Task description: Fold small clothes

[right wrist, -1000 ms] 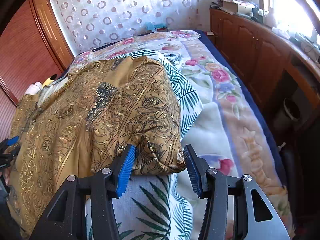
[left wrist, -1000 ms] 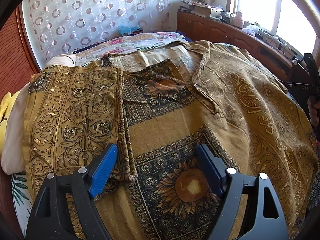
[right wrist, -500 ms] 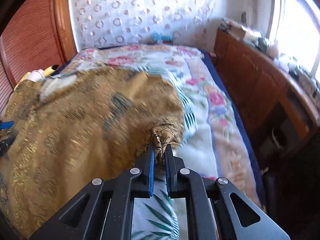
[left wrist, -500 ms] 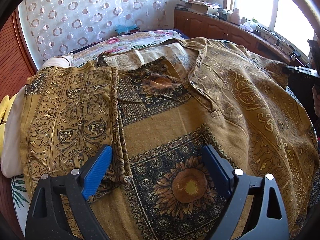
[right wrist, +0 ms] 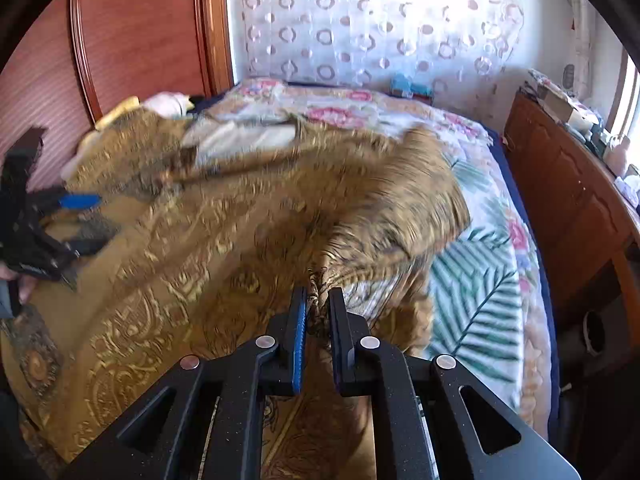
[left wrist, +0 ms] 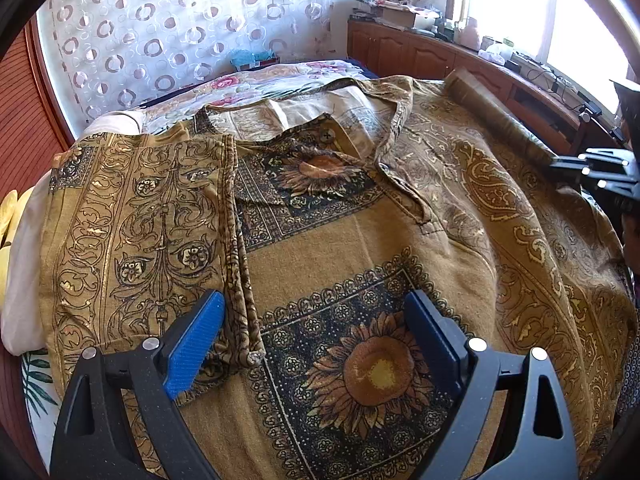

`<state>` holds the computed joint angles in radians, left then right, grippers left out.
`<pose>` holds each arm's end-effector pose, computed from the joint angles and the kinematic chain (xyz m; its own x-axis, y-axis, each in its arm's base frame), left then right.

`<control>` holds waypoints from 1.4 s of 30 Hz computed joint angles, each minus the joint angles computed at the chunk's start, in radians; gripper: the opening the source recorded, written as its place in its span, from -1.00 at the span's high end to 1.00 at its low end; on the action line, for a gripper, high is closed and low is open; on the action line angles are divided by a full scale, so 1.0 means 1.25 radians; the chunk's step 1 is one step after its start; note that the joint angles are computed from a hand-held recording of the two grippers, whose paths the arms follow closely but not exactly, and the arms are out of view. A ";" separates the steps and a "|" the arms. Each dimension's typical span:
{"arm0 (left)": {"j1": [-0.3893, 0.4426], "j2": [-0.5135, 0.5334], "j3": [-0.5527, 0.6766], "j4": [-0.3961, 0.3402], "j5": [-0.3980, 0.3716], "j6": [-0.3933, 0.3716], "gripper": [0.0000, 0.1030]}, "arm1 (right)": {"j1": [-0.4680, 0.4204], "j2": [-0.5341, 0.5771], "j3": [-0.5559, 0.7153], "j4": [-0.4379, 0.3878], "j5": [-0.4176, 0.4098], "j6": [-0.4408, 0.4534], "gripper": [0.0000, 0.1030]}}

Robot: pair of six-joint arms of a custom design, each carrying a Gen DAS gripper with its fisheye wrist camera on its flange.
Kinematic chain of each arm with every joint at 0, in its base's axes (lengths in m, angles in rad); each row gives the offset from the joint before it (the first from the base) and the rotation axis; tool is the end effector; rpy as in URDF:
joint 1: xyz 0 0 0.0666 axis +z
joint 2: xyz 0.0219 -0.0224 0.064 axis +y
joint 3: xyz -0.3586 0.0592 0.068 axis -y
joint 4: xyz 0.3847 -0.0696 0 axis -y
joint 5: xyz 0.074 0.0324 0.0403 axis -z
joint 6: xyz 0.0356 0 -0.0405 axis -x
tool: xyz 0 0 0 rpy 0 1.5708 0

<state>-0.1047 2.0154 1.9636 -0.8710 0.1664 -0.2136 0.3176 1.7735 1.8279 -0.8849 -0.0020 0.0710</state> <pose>0.6830 -0.0781 0.3181 -0.7320 0.2871 -0.6179 0.3660 0.9306 -0.0011 0.5878 0.1929 0.4080 -0.6773 -0.2973 -0.6729 -0.3625 0.9308 -0.0464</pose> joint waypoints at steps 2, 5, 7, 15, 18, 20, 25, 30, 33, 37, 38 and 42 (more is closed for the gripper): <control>0.002 -0.007 -0.010 0.010 0.003 0.003 -0.78 | -0.006 0.001 -0.001 -0.004 -0.021 -0.003 0.34; 0.006 -0.041 -0.059 0.074 0.010 0.019 -0.78 | -0.014 -0.009 -0.001 -0.006 -0.042 -0.011 0.13; 0.009 -0.065 -0.089 0.115 0.017 0.042 -0.78 | -0.020 -0.023 -0.006 0.001 -0.045 -0.011 0.12; 0.009 -0.138 -0.153 0.184 0.043 0.064 -0.78 | -0.052 -0.039 -0.012 0.032 -0.031 -0.057 0.12; 0.007 -0.155 -0.170 0.201 0.053 0.070 -0.78 | -0.064 0.009 0.042 0.001 -0.035 -0.081 0.12; 0.006 -0.158 -0.174 0.206 0.060 0.074 -0.78 | -0.069 0.051 0.088 -0.024 -0.034 -0.100 0.12; 0.006 -0.158 -0.175 0.207 0.066 0.067 -0.78 | -0.080 0.180 0.284 -0.132 -0.044 -0.150 0.12; 0.011 -0.157 -0.177 0.211 0.069 0.076 -0.78 | -0.077 0.250 0.398 -0.177 -0.039 -0.151 0.59; 0.013 -0.158 -0.181 0.213 0.066 0.080 -0.78 | -0.063 0.247 0.400 -0.156 0.001 -0.134 0.75; 0.016 -0.161 -0.186 0.214 0.072 0.085 -0.78 | -0.041 0.221 0.363 -0.095 -0.002 -0.119 0.79; 0.016 -0.162 -0.188 0.215 0.071 0.086 -0.78 | -0.035 0.218 0.363 -0.087 -0.010 -0.112 0.80; 0.019 -0.163 -0.190 0.218 0.071 0.090 -0.78 | -0.016 0.201 0.338 -0.063 -0.041 -0.081 0.80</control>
<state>-0.0810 1.8112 1.7257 -0.5986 0.2546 -0.1013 0.2977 2.0252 2.2499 -0.9633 -0.0530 -0.0298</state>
